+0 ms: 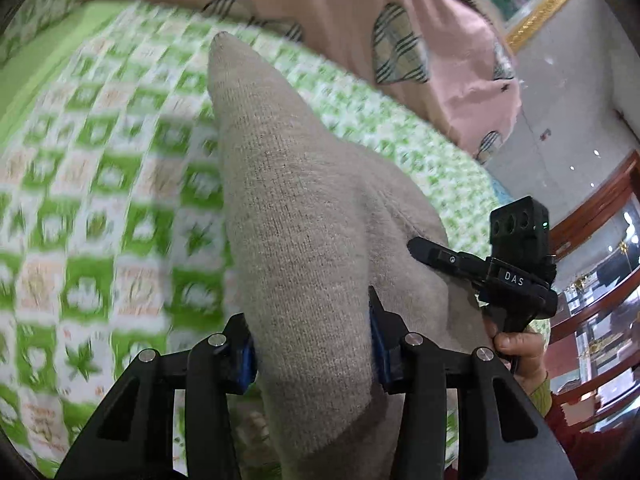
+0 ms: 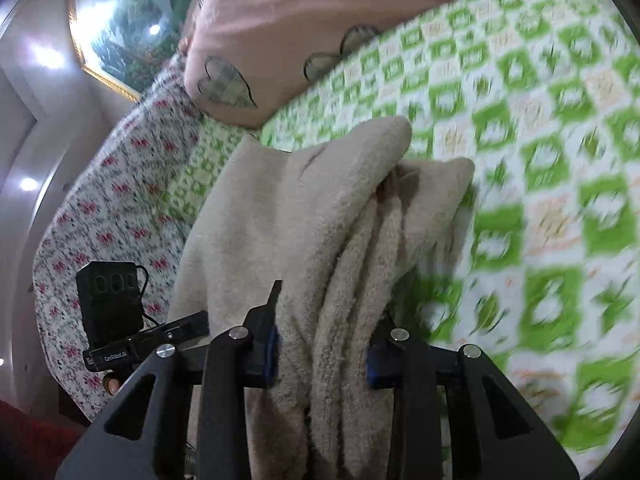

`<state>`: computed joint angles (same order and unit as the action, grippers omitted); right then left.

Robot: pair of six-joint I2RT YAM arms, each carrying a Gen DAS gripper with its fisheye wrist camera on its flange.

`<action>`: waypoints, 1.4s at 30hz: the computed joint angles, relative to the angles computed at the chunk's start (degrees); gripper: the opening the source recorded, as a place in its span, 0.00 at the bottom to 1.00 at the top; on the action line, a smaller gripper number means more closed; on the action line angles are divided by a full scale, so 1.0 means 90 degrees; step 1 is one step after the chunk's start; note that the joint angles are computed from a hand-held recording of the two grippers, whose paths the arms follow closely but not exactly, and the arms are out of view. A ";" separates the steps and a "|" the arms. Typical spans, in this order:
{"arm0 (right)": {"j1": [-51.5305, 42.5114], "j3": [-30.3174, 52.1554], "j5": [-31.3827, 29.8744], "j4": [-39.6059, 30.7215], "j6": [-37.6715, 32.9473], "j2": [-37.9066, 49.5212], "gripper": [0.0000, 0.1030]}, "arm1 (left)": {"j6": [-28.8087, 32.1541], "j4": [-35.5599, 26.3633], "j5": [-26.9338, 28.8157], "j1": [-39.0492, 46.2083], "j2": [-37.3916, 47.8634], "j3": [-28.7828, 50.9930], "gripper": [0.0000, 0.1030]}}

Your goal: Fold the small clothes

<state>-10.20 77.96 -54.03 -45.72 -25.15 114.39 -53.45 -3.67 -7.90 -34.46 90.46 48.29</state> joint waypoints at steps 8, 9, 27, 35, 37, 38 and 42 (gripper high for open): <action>-0.0019 -0.0355 0.0834 0.0488 0.0201 -0.0200 0.51 | -0.0145 0.0760 -0.0091 0.0051 -0.0683 -0.0998 0.58; -0.0030 -0.0356 0.1017 0.0534 0.0244 -0.0349 0.56 | -0.0137 0.0722 -0.0116 0.0099 -0.0771 -0.1014 0.61; 0.0159 0.0320 0.0807 0.1961 0.1660 -0.0413 0.08 | 0.0523 -0.0929 -0.0687 0.1089 0.0496 0.0958 0.55; 0.0255 0.0439 0.1619 0.1680 0.1523 0.0254 0.11 | 0.0659 -0.1861 -0.1375 0.0858 0.1322 0.1893 0.54; 0.0141 0.0371 0.1525 0.1543 0.1597 0.0081 0.15 | 0.0584 -0.1853 -0.1507 0.0668 0.0860 0.1570 0.53; 0.0066 0.0307 0.1482 0.1440 0.1582 -0.0058 0.17 | 0.0534 -0.1888 -0.1619 0.0533 0.0651 0.1434 0.53; -0.0287 -0.0418 0.1194 0.1229 0.1108 -0.0999 0.31 | 0.0053 -0.2051 -0.2212 -0.0444 -0.0320 0.0682 0.54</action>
